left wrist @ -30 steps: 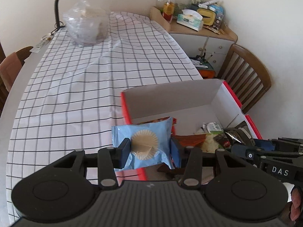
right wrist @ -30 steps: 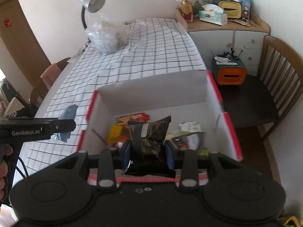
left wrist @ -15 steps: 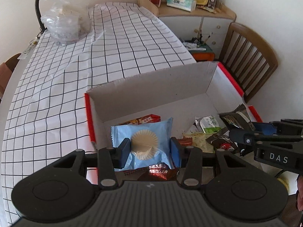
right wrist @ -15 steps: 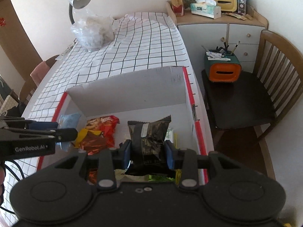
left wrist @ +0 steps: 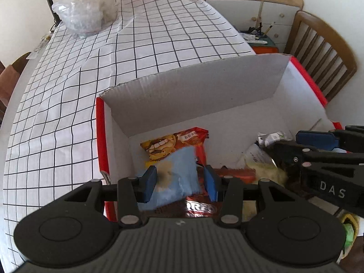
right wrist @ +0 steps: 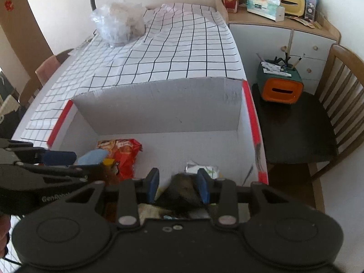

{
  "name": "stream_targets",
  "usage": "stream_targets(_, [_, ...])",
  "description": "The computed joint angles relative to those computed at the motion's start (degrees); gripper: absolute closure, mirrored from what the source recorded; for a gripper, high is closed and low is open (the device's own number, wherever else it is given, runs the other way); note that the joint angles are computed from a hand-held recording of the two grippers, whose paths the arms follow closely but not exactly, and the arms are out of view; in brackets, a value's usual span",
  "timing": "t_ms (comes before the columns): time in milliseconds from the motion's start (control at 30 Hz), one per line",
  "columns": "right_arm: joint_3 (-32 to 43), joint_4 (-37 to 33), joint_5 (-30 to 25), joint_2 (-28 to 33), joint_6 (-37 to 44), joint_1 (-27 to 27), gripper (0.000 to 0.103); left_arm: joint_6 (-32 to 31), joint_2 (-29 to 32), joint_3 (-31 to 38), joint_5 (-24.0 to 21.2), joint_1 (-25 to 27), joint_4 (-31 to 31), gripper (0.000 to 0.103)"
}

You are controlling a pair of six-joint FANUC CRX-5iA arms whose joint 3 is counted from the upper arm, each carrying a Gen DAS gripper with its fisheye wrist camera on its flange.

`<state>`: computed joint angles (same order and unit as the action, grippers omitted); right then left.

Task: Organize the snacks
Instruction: 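Open both tools to drop the blue packet and dark packet in the box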

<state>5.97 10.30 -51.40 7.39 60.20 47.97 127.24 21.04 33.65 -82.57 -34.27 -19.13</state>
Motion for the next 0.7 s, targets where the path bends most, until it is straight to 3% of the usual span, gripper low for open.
stream_targets(367, [0.23,-2.65,0.34,-0.67,2.41,-0.76,0.066,2.53,-2.11,-2.5,2.26,0.09,-0.15,0.057])
stream_targets(500, [-1.41,-2.5,1.67,-2.88,2.23,-0.25,0.066,3.52,-4.15,-4.21,3.96,-0.55,-0.85,0.047])
stream_targets(700, [-4.0,-0.8,3.12,-6.37,0.13,1.19,0.066,5.31,-7.74,-6.59,5.87,-2.37,-2.72,0.04])
